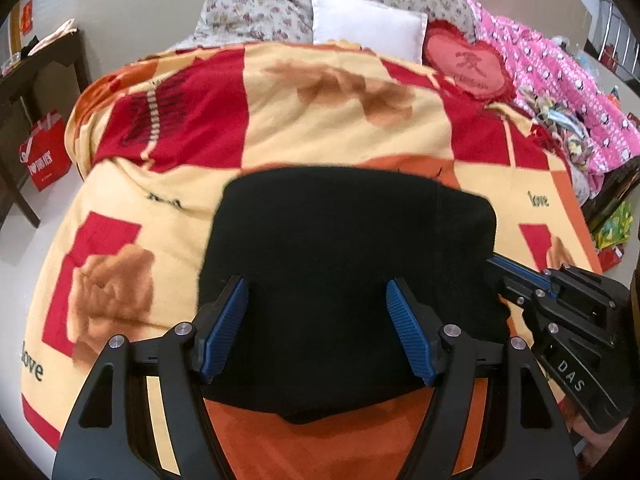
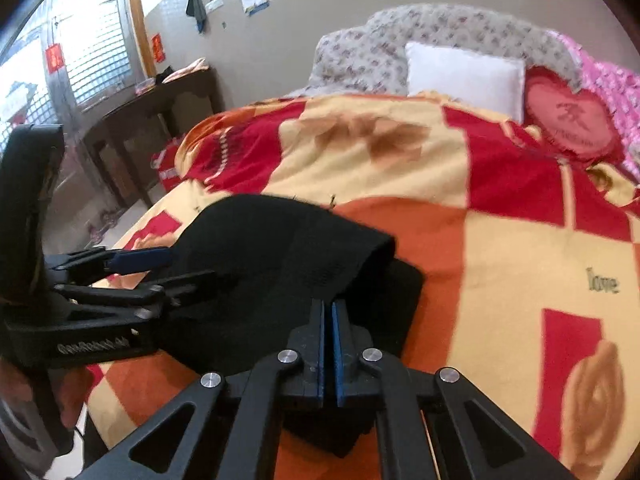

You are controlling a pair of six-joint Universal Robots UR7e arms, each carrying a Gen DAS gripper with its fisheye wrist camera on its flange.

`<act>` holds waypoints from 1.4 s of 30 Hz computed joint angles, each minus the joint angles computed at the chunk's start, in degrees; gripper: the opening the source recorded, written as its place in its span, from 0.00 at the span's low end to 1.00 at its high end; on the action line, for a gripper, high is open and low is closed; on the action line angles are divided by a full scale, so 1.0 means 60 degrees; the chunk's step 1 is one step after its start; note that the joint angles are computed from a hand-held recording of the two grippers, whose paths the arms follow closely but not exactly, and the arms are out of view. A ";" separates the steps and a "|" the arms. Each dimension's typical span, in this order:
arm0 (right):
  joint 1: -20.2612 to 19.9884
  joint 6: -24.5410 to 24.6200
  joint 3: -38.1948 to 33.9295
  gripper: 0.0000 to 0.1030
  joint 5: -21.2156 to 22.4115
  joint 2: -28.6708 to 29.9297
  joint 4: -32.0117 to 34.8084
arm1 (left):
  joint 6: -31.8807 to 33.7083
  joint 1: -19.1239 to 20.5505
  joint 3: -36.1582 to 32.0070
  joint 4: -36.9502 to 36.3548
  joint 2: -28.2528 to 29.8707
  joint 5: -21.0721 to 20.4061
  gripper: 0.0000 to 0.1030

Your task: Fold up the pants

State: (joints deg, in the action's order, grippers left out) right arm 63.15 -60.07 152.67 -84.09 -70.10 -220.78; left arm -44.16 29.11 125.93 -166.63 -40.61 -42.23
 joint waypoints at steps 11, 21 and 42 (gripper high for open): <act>-0.0129 0.0506 -0.0134 0.03 -0.0012 -0.0149 0.0451 | -0.0099 -0.0173 0.0006 0.0094 0.0155 0.0303 0.69; -0.0226 0.0195 0.0659 0.07 0.0650 -0.0809 0.0151 | -0.0352 -0.0257 0.0327 -0.0081 -0.0242 0.0339 0.69; -0.0355 -0.0066 0.0203 0.22 0.0349 0.0160 0.0257 | -0.0727 -0.0137 0.0585 0.0206 -0.0700 0.0480 0.69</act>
State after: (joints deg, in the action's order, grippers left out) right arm 61.02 -60.47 153.88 -81.99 -69.14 -219.24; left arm -48.52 28.29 129.44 -165.39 -44.80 -39.35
